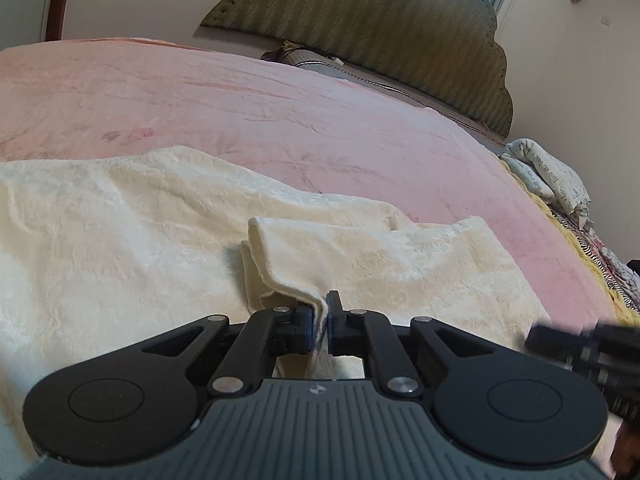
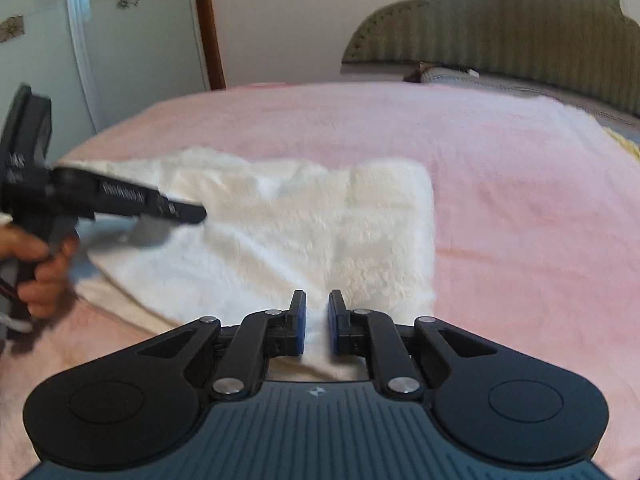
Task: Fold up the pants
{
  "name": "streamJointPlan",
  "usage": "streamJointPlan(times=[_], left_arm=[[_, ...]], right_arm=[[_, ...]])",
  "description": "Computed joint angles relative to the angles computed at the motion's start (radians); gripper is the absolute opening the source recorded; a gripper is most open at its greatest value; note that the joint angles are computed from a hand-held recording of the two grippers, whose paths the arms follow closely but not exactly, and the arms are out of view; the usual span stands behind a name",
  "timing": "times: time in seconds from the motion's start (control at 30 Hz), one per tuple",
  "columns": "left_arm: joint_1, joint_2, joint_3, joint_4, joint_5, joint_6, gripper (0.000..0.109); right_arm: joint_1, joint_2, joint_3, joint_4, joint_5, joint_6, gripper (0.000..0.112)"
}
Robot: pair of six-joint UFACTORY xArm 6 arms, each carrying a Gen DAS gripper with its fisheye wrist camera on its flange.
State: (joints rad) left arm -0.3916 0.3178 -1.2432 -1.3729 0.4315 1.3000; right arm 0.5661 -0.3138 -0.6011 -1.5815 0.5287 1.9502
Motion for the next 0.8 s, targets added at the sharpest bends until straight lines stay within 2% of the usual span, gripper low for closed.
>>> streamJointPlan(times=[0.1,0.13,0.27,0.37,0.4,0.5,0.57,0.63,0.73,0.77,0.8], left_arm=[[-0.006,-0.002,0.003,-0.008,-0.012,0.018,0.013],[-0.008,-0.003,0.005,-0.010,-0.016,0.021,0.013],[-0.014,-0.003,0.005,-0.009,-0.030,0.034,0.016],[-0.014,-0.001,0.005,-0.042,-0.031,0.077,0.017],[-0.014,-0.001,0.005,-0.048,-0.031,0.088,0.016],[-0.015,-0.005,0.004,-0.009,-0.036,0.040,0.017],[-0.009,-0.017,0.008,0.048,-0.029,-0.034,0.019],[-0.008,-0.034,0.015,0.073,-0.061,-0.079,0.028],[-0.031,-0.051,0.013,-0.004,-0.195,-0.005,0.030],[-0.036,-0.049,0.001,-0.026,-0.221,0.024,0.030],[-0.031,-0.046,-0.014,-0.010,-0.210,0.018,0.031]], right_arm=[[0.041,0.038,-0.084,0.067,0.150,-0.193,0.012],[0.037,0.063,-0.119,0.073,0.172,-0.258,0.012],[-0.111,0.172,-0.237,0.108,0.029,-0.383,0.012],[-0.181,0.253,-0.270,0.238,0.015,-0.484,0.011],[-0.192,0.247,-0.256,0.231,-0.001,-0.462,0.011],[-0.135,0.204,-0.231,0.169,0.050,-0.357,0.012],[-0.115,0.181,-0.218,0.073,-0.022,-0.246,0.012],[-0.101,0.185,-0.221,-0.050,-0.117,-0.117,0.012],[-0.078,0.248,-0.266,-0.096,-0.198,-0.066,0.012],[-0.073,0.270,-0.278,-0.106,-0.216,-0.055,0.012],[-0.064,0.291,-0.289,-0.102,-0.227,-0.053,0.012]])
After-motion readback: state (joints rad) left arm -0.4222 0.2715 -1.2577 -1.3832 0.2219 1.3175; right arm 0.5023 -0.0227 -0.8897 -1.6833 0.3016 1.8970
